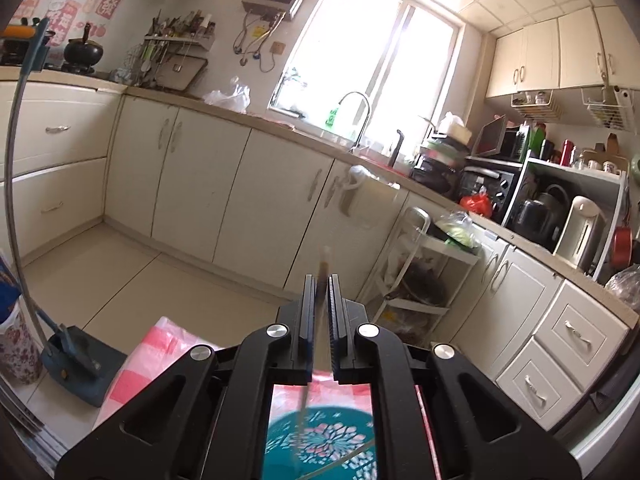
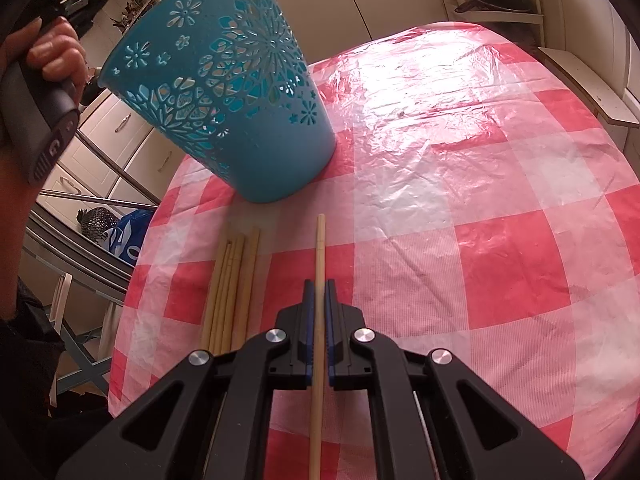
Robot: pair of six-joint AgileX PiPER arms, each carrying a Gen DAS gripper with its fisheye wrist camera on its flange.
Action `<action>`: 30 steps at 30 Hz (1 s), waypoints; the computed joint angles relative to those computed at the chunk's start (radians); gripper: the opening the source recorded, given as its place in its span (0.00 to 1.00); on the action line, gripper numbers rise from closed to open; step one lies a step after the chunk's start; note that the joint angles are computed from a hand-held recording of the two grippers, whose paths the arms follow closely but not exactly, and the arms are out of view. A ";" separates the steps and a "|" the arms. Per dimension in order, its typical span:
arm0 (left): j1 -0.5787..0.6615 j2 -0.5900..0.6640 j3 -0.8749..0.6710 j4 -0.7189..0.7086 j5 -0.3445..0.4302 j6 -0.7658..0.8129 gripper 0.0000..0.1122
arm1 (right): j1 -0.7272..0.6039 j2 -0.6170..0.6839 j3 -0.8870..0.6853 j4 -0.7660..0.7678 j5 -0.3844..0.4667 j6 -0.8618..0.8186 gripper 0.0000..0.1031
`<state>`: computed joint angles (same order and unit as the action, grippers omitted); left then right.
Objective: Organize utensils
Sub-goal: 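Lift the chopstick with the left gripper and drop it into the basket, then hold a chopstick in the right gripper and raise it toward the basket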
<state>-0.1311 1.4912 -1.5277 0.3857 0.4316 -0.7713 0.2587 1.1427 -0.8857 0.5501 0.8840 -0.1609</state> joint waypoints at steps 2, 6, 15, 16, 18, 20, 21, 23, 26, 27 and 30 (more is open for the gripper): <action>-0.001 -0.005 0.024 -0.002 0.000 0.004 0.04 | 0.001 -0.001 0.001 -0.002 -0.002 0.001 0.05; -0.004 -0.039 0.067 -0.101 0.072 0.123 0.09 | 0.013 0.001 -0.002 -0.013 -0.006 0.016 0.05; -0.338 -0.403 0.371 0.399 0.459 -0.362 0.73 | 0.055 -0.003 -0.011 -0.090 -0.029 0.072 0.06; -0.404 -0.443 0.414 0.459 0.515 -0.431 0.75 | 0.071 -0.006 -0.013 -0.122 -0.038 0.099 0.09; -0.471 -0.491 0.470 0.472 0.587 -0.482 0.76 | 0.077 -0.008 -0.014 -0.135 -0.044 0.106 0.14; -0.416 -0.499 0.472 0.358 0.543 -0.395 0.76 | 0.096 -0.004 -0.023 -0.167 -0.048 0.129 0.16; -0.398 -0.503 0.467 0.330 0.534 -0.360 0.76 | 0.110 0.001 -0.030 -0.191 -0.049 0.149 0.16; -0.426 -0.509 0.466 0.350 0.554 -0.353 0.76 | 0.138 0.012 -0.045 -0.239 -0.052 0.196 0.16; -0.436 -0.517 0.453 0.322 0.552 -0.307 0.76 | 0.195 0.036 -0.075 -0.334 -0.048 0.284 0.16; -0.430 -0.509 0.443 0.301 0.546 -0.284 0.76 | 0.209 0.041 -0.082 -0.358 -0.046 0.303 0.16; -0.406 -0.478 0.413 0.237 0.539 -0.212 0.76 | 0.260 0.070 -0.115 -0.450 -0.032 0.362 0.16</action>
